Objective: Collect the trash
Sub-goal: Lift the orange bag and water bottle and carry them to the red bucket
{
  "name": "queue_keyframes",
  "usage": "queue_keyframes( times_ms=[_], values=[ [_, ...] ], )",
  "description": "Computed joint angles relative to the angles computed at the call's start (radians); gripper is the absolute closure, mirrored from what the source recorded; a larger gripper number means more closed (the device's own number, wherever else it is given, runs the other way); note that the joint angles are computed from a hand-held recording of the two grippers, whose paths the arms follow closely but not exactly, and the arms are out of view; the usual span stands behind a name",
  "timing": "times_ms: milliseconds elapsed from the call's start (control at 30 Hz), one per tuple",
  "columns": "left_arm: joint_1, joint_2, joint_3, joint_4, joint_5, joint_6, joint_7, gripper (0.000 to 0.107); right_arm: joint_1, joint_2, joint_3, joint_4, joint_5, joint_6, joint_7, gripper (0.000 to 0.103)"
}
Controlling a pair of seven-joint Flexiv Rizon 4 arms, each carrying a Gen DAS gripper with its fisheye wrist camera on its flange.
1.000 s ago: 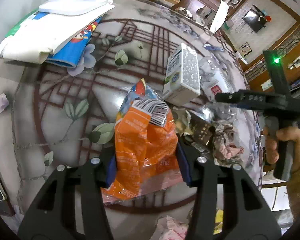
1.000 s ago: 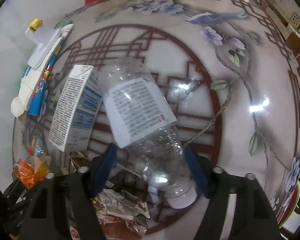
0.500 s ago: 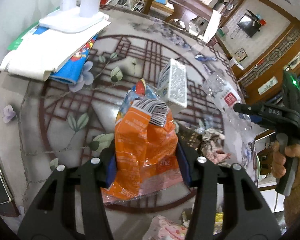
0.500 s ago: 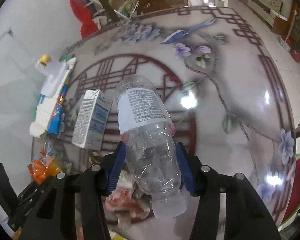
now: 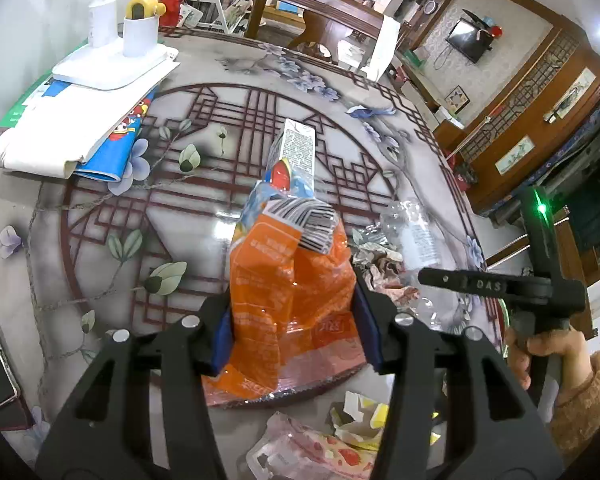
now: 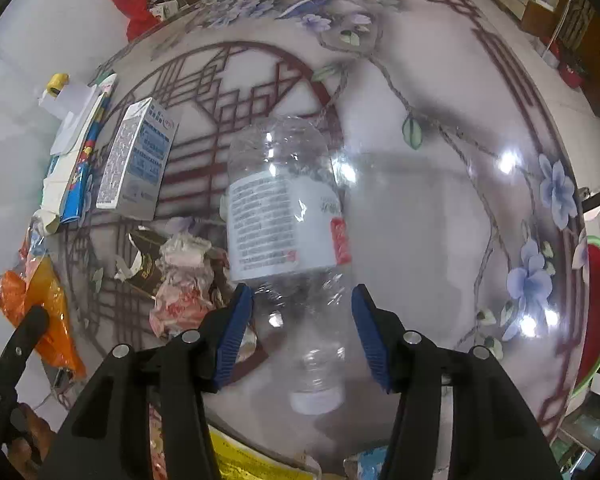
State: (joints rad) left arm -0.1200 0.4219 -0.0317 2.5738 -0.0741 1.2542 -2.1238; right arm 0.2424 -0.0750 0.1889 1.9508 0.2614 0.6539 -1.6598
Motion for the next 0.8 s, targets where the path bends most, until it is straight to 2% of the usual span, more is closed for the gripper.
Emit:
queue_keyframes(
  times_ms=[133, 233, 300, 567, 733, 800],
  values=[
    [-0.004, -0.002, 0.008, 0.005, -0.009, -0.001, 0.002, 0.058, 0.013, -0.016, 0.004, -0.009, -0.029, 0.023, 0.016, 0.049],
    [-0.002, -0.005, 0.013, 0.011, -0.014, 0.004, 0.002, 0.058, 0.024, -0.041, 0.006, -0.019, -0.063, 0.039, 0.031, 0.041],
    [-0.001, -0.004, 0.015, 0.015, -0.017, 0.002, 0.000, 0.058, 0.028, -0.061, 0.007, -0.029, -0.082, 0.038, 0.043, 0.041],
    [0.008, -0.006, 0.032, 0.030, -0.034, 0.000, 0.005, 0.058, 0.003, -0.107, 0.012, -0.103, 0.000, -0.022, 0.055, 0.027],
    [0.002, -0.022, 0.038, 0.032, -0.053, 0.008, 0.022, 0.058, 0.012, -0.133, 0.014, -0.114, -0.027, -0.007, 0.087, 0.028],
    [0.001, -0.024, 0.038, 0.033, -0.057, 0.009, 0.026, 0.058, 0.012, -0.136, 0.014, -0.108, -0.038, 0.007, 0.098, 0.041]
  ],
)
